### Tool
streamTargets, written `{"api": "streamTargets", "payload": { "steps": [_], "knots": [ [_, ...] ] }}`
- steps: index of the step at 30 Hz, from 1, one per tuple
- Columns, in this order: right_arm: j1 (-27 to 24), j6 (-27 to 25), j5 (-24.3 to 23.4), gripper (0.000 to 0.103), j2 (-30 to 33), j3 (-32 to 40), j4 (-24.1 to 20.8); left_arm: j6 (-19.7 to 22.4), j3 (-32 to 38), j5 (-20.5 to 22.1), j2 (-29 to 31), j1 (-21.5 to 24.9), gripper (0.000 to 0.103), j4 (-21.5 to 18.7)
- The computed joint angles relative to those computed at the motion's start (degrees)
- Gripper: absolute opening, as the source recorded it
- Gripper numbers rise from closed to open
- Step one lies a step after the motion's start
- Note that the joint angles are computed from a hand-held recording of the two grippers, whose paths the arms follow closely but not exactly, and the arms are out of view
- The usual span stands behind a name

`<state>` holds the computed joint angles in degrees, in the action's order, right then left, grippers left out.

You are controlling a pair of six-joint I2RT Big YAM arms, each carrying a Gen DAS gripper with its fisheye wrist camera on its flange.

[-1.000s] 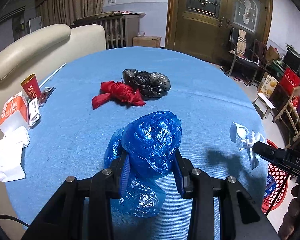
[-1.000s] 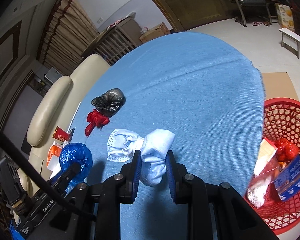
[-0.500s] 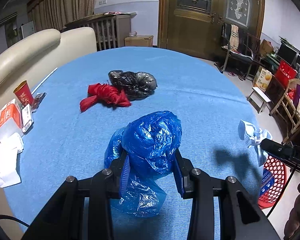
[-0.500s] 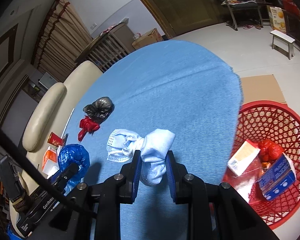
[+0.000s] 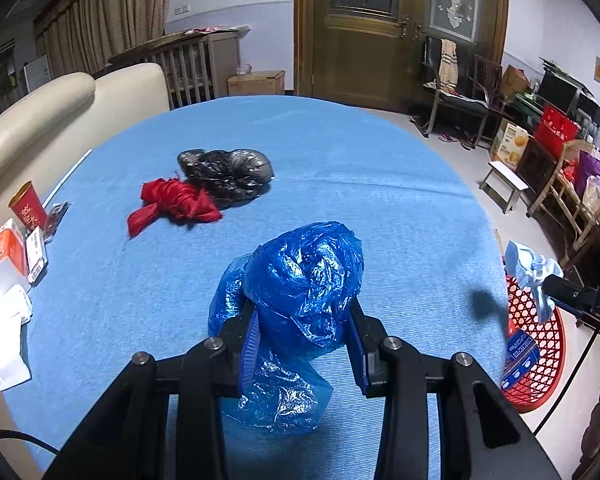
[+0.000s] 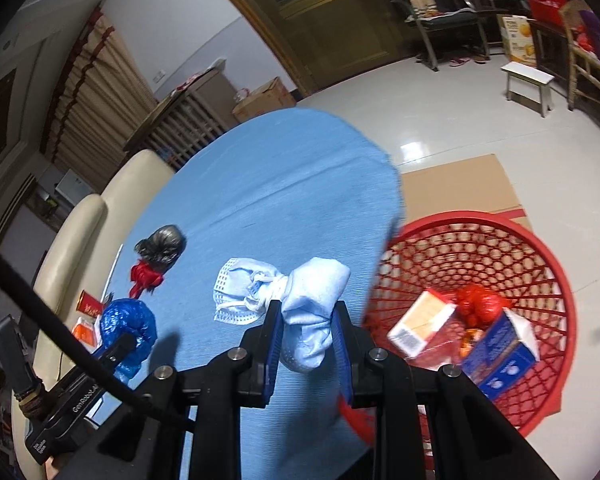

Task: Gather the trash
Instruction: 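Carry the blue bag and white mask over the red wastebasket, then lower the blue bag and white mask into the wastebasket and open both tools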

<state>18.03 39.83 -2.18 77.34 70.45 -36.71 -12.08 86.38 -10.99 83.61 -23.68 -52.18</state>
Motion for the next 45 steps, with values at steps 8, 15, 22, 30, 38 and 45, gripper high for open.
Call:
{"api": "streamTargets", "payload": {
  "steps": [8, 15, 22, 30, 38, 45],
  "knots": [
    [-2.95, 1.12, 1.09, 0.026, -3.25, -3.61, -0.32, 0.55, 1.83, 0.08, 1.62, -2.28, 0.040, -0.34],
    [-5.26, 0.19, 3.84, 0.026, -5.61, -5.93, -1.55, 2.05, 4.53, 0.64, 3.70, -5.64, 0.040, -0.53],
    [-7.83, -0.17, 4.73, 0.026, -6.79, -7.97, -2.48, 3.53, 7.74, 1.77, 6.10, -9.19, 0.040, -1.18],
    [-9.60, -0.36, 4.93, 0.026, -7.37, -9.40, -3.18, 5.65, 10.00, 2.78, 7.74, -12.58, 0.040, -1.41],
    [-10.59, -1.07, 4.66, 0.026, -6.32, -9.51, -3.22, 6.78, 11.39, 3.21, 8.89, -14.35, 0.040, -2.22],
    [-11.07, -1.04, 4.46, 0.026, -5.10, -9.44, -3.52, 7.81, 12.02, 3.81, 9.50, -15.01, 0.040, -2.44]
  ]
}}
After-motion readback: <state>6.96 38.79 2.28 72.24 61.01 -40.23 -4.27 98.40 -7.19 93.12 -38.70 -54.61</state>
